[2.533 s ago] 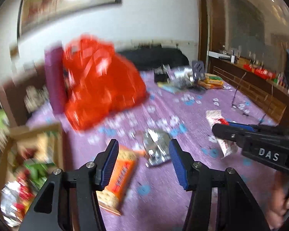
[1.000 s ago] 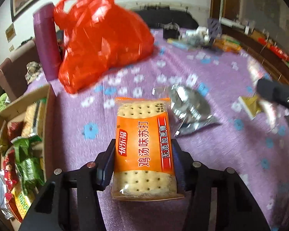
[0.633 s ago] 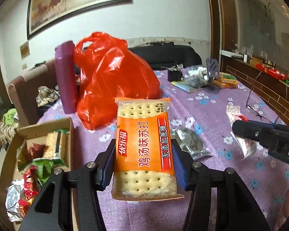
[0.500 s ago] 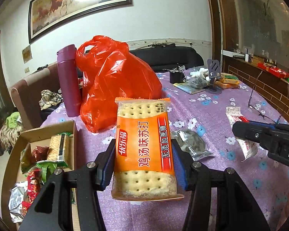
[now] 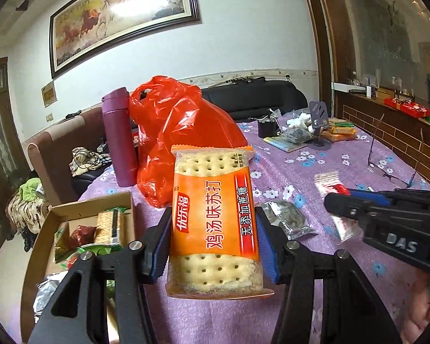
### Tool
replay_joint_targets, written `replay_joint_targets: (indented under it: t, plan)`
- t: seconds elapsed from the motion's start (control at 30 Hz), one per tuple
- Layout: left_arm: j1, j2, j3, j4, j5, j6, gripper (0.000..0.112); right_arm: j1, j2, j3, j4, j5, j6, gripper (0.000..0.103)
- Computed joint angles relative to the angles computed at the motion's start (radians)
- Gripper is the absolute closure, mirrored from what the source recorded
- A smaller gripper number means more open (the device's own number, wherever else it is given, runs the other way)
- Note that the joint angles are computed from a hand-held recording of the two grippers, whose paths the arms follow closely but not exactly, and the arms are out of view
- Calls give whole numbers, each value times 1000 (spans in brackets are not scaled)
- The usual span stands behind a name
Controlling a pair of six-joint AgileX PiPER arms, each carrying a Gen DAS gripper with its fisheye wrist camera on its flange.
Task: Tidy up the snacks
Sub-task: 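Carry both snacks over the tray and open both tools to drop them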
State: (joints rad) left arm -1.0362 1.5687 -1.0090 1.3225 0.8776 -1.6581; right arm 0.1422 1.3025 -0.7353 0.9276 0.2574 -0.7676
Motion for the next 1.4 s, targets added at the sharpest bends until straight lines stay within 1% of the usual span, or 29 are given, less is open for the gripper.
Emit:
replay_joint_targets:
  t: [0.07,0.17,0.23,0.3,0.47,0.57,0.67,0.77,0.8,0.87,0.9,1.0,1.1,1.17,1.4]
  plan:
    - [-4,-34,25,-7,-1,-2,60,6,10,-6,-23,2,24,79]
    - [-1,-103,79,-26,0,-5,60,-2,27,-28,-22,46,50,79]
    - [8,-145,117,-30,2,-19,60,12,29,-39,-51,66,93,79]
    - [32,-199,165,-42,-3,-28,60,44,33,-57,-102,86,160,79]
    - [136,-319,273,-74,-39,-22,59,147,34,-99,-158,107,261,78]
    - [248,-390,340,-106,-99,0,59,246,71,-167,-232,121,362,78]
    - [426,-450,394,-190,-227,73,59,316,138,-247,-257,150,418,78]
    - [557,-472,425,-264,-327,152,59,391,236,-343,-277,177,474,78]
    - [579,-477,435,-269,-342,162,59,421,283,-386,-295,187,508,78]
    - [601,-480,451,-263,-355,162,59,456,336,-431,-309,193,541,78]
    - [621,-478,460,-268,-376,170,59,478,377,-468,-337,196,582,78]
    - [689,-466,471,-323,-446,223,59,501,453,-538,-358,208,625,78]
    - [714,-454,470,-351,-459,241,59,519,520,-608,-406,213,687,78]
    - [739,-448,471,-384,-490,277,59,522,555,-649,-423,224,714,78]
    - [740,-439,467,-366,-491,258,59,542,619,-724,-470,240,767,76]
